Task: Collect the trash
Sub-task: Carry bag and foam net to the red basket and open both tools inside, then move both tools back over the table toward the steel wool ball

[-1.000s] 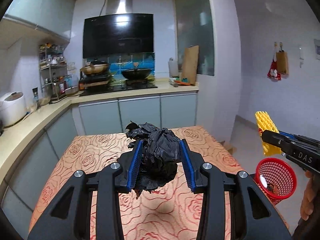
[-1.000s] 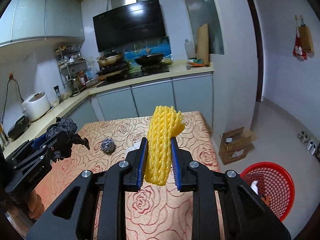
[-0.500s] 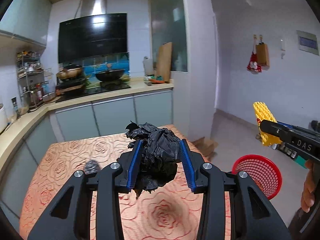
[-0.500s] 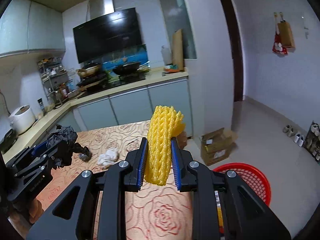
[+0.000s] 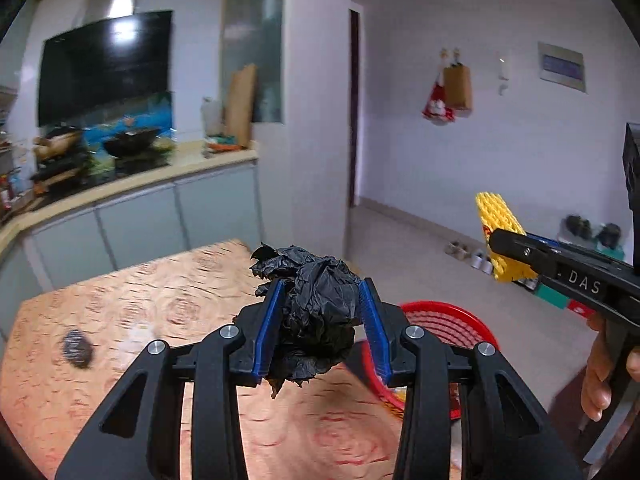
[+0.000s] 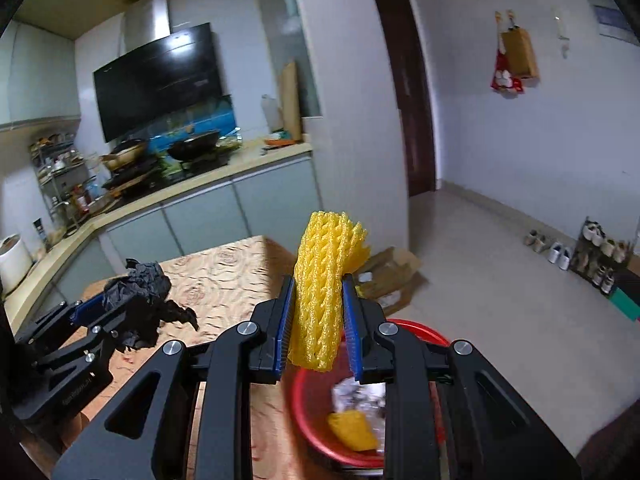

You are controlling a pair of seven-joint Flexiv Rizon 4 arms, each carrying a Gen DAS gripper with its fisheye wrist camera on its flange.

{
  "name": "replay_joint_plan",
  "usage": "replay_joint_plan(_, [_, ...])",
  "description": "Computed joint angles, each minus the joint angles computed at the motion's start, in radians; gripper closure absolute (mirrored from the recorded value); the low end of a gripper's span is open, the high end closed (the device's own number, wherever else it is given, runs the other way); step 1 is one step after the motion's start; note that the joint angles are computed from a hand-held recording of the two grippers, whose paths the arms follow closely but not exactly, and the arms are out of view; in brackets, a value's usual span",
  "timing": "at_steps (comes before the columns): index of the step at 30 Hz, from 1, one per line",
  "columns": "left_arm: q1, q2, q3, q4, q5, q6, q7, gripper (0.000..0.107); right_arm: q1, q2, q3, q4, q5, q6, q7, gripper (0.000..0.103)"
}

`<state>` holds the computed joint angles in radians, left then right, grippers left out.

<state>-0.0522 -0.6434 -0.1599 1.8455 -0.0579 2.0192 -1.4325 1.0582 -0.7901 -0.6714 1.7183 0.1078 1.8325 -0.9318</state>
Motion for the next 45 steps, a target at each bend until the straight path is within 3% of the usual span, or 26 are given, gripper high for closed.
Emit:
replay_joint_plan(15, [0.068, -0.190, -0.222, -0.201, 0.032, -0.246, 0.125, 0.069, -0.138, -0.014, 0.090, 0.023, -0.060, -0.051, 0.049, 0.080])
replay_joint_plan(26, [0.022, -0.259, -0.220, -0.287, -0.089, -0.389, 0.244, 0.062, -0.303, -0.029, 0.259, -0.030, -0.192, -0.111, 0.080, 0.079])
replay_joint_plan(30, [0.038, -0.267, -0.248, -0.279, -0.115, -0.381, 0.276, 0.043, -0.309, -0.031, 0.261, -0.030, -0.212, -0.107, 0.096, 0.079])
replay_joint_plan(35, [0.043, -0.252, -0.249, -0.253, -0.124, -0.355, 0.289, 0.036, -0.308, -0.035, 0.259, -0.031, -0.226, -0.110, 0.110, 0.078])
replay_joint_plan(41, [0.063, -0.213, -0.238, -0.200, -0.116, -0.294, 0.258, 0.034, -0.333, -0.034, 0.298, -0.038, -0.247, -0.120, 0.116, 0.054])
replay_joint_plan(45, [0.096, -0.186, -0.244, -0.159, -0.101, -0.258, 0.224, 0.034, -0.309, -0.035, 0.272, -0.031, -0.245, -0.114, 0.133, 0.046])
